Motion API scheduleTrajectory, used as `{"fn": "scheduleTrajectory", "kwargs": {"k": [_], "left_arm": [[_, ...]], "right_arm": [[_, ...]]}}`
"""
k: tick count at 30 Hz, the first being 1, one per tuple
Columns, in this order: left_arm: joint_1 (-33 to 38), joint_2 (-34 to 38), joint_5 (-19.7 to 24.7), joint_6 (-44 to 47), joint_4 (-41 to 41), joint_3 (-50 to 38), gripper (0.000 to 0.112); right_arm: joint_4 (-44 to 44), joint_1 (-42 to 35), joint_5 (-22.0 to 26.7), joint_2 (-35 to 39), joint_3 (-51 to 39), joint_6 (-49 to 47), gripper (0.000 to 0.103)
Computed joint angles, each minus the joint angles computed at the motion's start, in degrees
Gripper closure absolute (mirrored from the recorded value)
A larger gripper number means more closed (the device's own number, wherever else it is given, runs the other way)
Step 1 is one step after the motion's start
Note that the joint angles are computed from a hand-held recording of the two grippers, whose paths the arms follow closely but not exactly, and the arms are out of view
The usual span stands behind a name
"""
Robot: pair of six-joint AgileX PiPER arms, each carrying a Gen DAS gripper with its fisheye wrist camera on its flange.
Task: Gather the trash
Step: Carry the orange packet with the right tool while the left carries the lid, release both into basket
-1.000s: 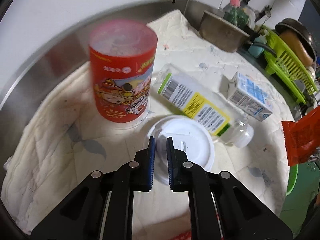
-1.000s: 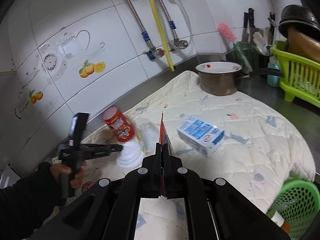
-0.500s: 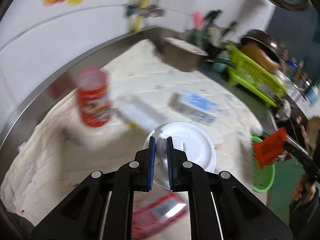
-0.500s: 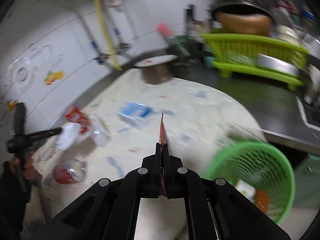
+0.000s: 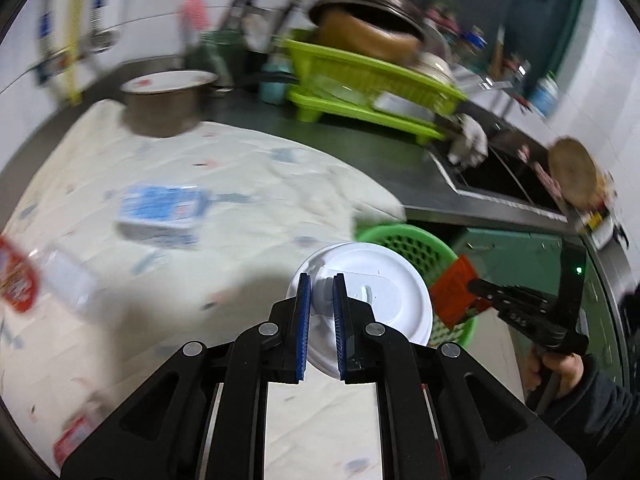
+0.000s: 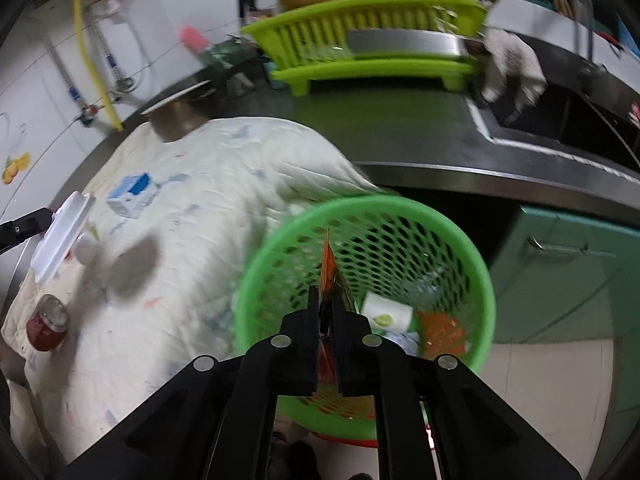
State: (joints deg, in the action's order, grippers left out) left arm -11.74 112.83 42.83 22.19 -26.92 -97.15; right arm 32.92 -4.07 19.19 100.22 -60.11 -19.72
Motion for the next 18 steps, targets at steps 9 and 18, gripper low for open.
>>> {"fn": "scheduleTrajectory", "kwargs": {"k": [9,18], "left_arm": [[-9.7,14.7,6.5,-10.5,6.9,-18.5,0.102],[-13.6,26.9,14.9,-18.1,10.8,-35.9,0.101]], "right_arm": [[9.4,-5.9,-0.6,-4.6,5.9,-9.1,0.071],[14.9,-9.9,0.2,-9.0,10.3,-14.1,0.063]]}}
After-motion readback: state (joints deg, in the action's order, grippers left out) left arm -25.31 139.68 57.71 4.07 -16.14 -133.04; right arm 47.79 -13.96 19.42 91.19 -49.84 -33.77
